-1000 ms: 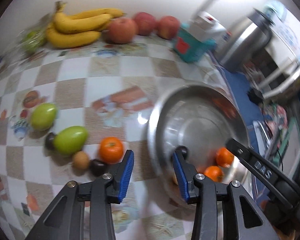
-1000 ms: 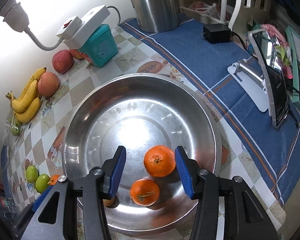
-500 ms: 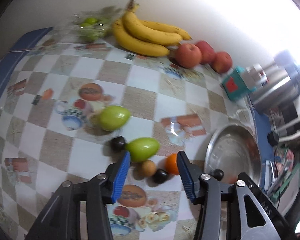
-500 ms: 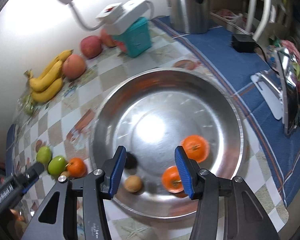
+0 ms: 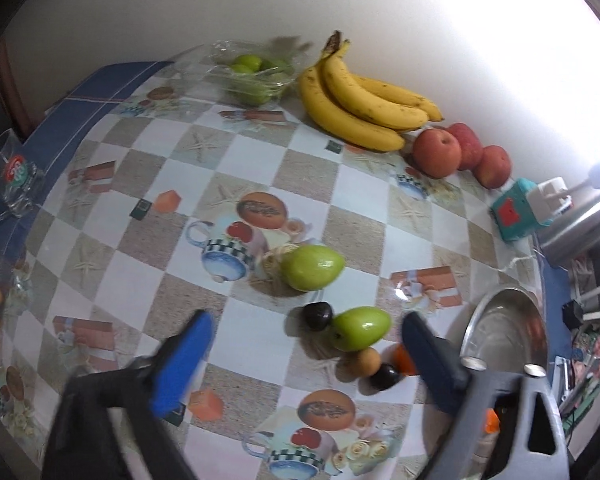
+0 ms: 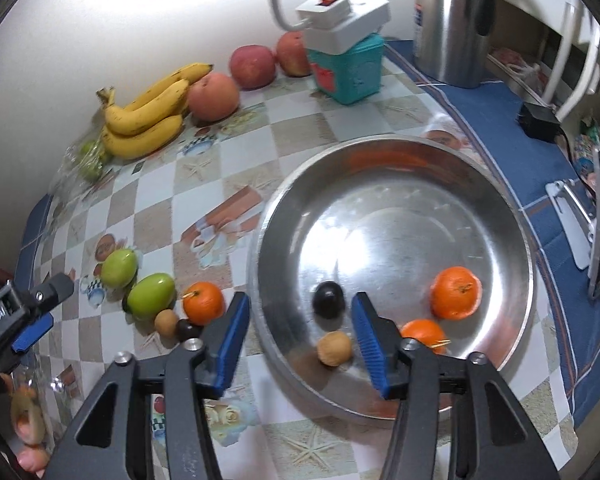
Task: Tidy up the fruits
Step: 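Move both open tools back to the fruit cluster, then close the left tool on a dark plum while the right tool grasps a tangerine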
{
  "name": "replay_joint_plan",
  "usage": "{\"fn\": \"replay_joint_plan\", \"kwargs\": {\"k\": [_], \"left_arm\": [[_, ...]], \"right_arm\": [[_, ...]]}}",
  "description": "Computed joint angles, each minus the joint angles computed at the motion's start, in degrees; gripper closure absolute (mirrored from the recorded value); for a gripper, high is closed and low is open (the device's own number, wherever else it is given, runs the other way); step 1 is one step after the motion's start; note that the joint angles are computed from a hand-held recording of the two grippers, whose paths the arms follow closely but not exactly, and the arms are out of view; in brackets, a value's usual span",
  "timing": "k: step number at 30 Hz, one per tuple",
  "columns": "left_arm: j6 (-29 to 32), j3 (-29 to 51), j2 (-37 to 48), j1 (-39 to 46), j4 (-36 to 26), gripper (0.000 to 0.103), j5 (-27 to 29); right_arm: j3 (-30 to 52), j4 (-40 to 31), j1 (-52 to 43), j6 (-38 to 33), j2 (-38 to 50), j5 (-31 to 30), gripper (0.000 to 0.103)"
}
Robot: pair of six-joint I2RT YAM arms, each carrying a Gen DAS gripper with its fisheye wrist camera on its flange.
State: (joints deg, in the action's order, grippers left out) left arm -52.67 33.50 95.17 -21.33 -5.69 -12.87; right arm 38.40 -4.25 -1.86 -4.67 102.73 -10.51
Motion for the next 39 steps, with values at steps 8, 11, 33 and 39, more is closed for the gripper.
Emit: {"fn": "replay_joint_plan", "kwargs": {"k": [8, 11, 33, 39], "left_arm": [[0.27, 0.04, 1.43, 0.61, -0.29, 0.0, -1.73], [0.53, -0.11, 1.35, 0.94, -0.35, 0.0, -2.25], [3.87, -0.59, 2.53, 5.56, 1.43, 0.0, -2.88], [5.16, -0.33, 2.97, 7.42, 2.75, 0.0, -0.96]], "right_arm": [[-0.54, 1.34, 3.75, 0.15, 0.43, 1.99, 0.019], [-0.93, 2.3, 4.45, 0.38, 0.73, 2.0, 0.019], [0.92, 4.41, 12.31, 2.61, 3.42, -0.49, 0.002], [2.66, 4.18, 13.57, 4.5, 4.44, -1.83, 0.002]]}}
